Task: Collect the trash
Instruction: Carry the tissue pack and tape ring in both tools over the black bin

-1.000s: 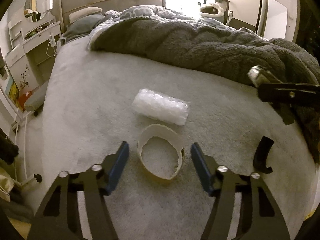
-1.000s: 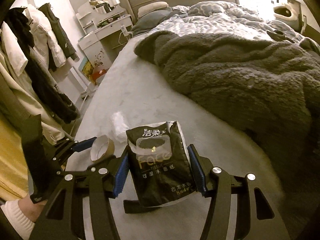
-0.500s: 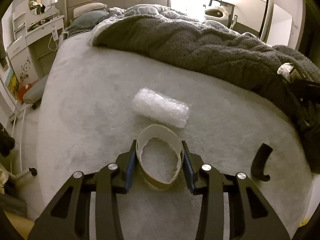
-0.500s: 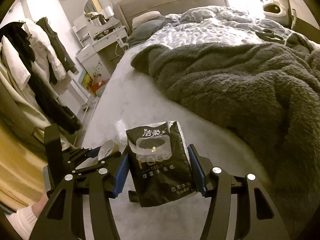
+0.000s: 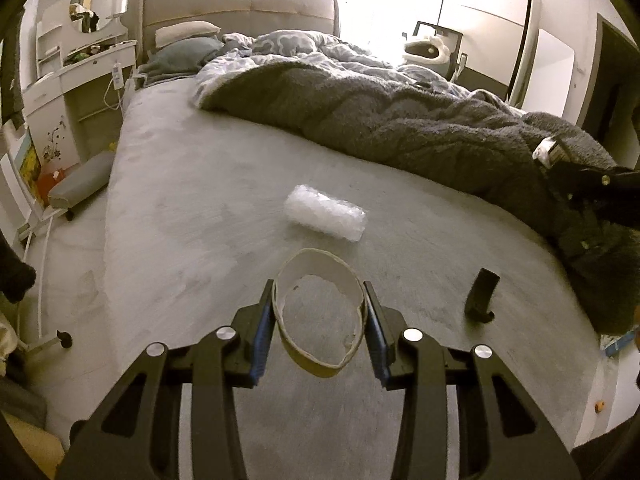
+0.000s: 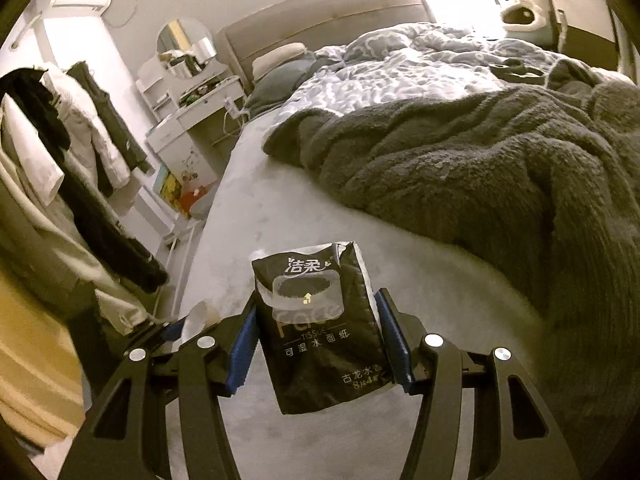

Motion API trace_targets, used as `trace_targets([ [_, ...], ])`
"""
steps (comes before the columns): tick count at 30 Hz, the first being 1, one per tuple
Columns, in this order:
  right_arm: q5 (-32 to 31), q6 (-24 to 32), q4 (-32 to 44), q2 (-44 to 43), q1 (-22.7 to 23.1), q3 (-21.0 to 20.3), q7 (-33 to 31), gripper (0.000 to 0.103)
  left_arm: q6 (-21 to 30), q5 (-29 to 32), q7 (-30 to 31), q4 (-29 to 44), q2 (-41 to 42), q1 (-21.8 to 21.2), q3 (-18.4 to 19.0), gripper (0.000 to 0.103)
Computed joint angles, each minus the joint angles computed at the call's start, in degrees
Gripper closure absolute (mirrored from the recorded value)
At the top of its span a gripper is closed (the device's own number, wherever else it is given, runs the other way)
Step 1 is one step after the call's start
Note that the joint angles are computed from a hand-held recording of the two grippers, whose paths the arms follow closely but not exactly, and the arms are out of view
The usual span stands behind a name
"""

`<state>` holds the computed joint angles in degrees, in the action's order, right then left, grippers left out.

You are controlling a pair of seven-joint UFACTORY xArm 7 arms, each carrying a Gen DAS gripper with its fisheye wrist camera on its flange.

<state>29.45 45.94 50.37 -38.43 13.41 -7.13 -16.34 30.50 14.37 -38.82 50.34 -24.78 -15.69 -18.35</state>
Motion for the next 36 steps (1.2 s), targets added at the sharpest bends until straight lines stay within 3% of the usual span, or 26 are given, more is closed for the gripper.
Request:
trace_targets([
  [7,-4.3,-2.2,-3.8,-4.9,-1.3,3.2,2.8,0.046,0.8,-2.1,0.1,-3.2,-5.4,-0.1,1.1,0.060],
  [17,-7.9,-2.1,-8.3,-13.9,-0.3,5.6,10.0,0.046,5.9,-6.0,2.9,-10.0,-16.7,0.5,3.2,0.060],
  [26,-10.0,-1.0,-9.9,-18.4,4.3,10.4,15.6,0.046,14.6,-7.9,5.7,-15.9,-28.7,1.6,3.9,0.059],
  [36,-9.9,-3.4,-9.3,-16.9,11.1,15.4,21.1,0.046,22.1,-11.3,9.4,-24.1,-40.1,1.7,6.4,0.059],
])
